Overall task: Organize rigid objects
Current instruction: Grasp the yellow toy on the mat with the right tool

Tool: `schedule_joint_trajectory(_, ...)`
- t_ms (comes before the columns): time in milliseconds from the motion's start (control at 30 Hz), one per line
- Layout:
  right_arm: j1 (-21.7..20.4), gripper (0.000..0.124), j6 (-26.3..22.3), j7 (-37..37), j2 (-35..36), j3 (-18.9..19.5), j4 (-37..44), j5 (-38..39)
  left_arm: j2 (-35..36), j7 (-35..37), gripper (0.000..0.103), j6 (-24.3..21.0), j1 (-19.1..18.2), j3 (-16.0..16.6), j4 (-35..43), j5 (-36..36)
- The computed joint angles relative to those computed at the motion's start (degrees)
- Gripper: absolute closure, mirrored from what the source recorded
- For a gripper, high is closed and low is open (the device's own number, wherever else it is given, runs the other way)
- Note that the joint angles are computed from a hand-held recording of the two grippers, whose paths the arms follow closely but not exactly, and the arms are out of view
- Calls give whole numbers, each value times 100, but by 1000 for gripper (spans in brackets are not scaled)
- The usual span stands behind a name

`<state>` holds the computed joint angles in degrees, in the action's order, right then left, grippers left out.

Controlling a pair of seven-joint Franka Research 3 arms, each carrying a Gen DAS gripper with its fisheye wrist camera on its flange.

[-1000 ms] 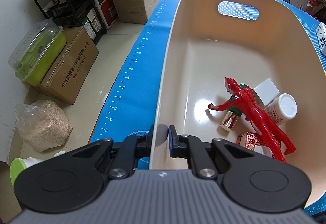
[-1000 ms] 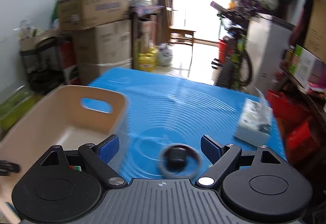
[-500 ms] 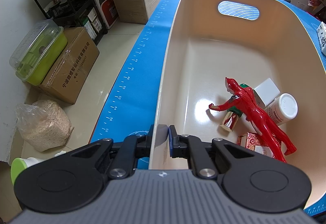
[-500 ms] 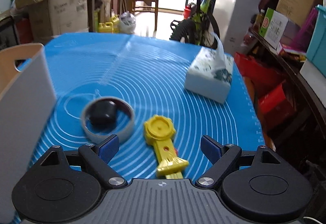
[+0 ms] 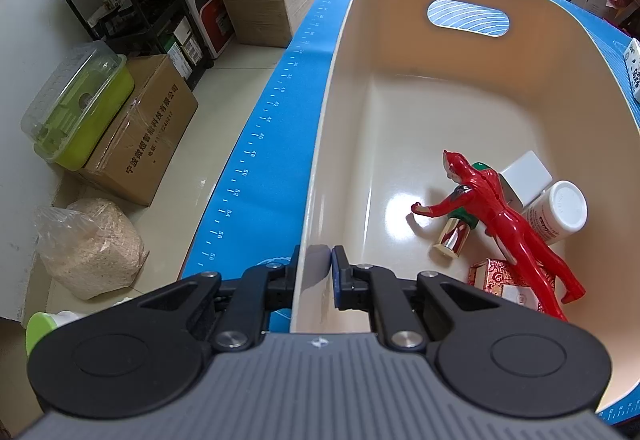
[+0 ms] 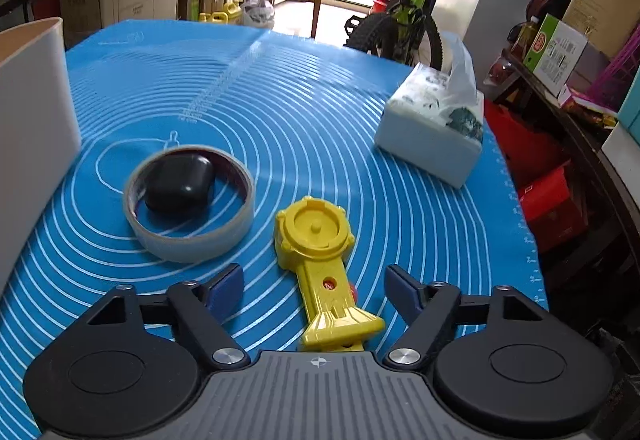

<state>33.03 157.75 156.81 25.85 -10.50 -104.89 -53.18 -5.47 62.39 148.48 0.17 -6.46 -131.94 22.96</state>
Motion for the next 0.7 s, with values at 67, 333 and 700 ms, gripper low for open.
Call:
schedule_joint_trajectory(67, -30, 48, 169, 128, 8, -46, -29, -34, 1, 0, 88, 0, 0, -1, 1, 3)
schedule_joint_trajectory(333, 17, 78, 754, 108, 10, -249, -182, 233, -14, -11, 88, -16, -4, -7, -4, 22)
schedule_joint_trajectory(700, 168, 88, 534, -126, -63, -291, -207, 384, -21, 16, 88, 3, -1, 1, -16, -19)
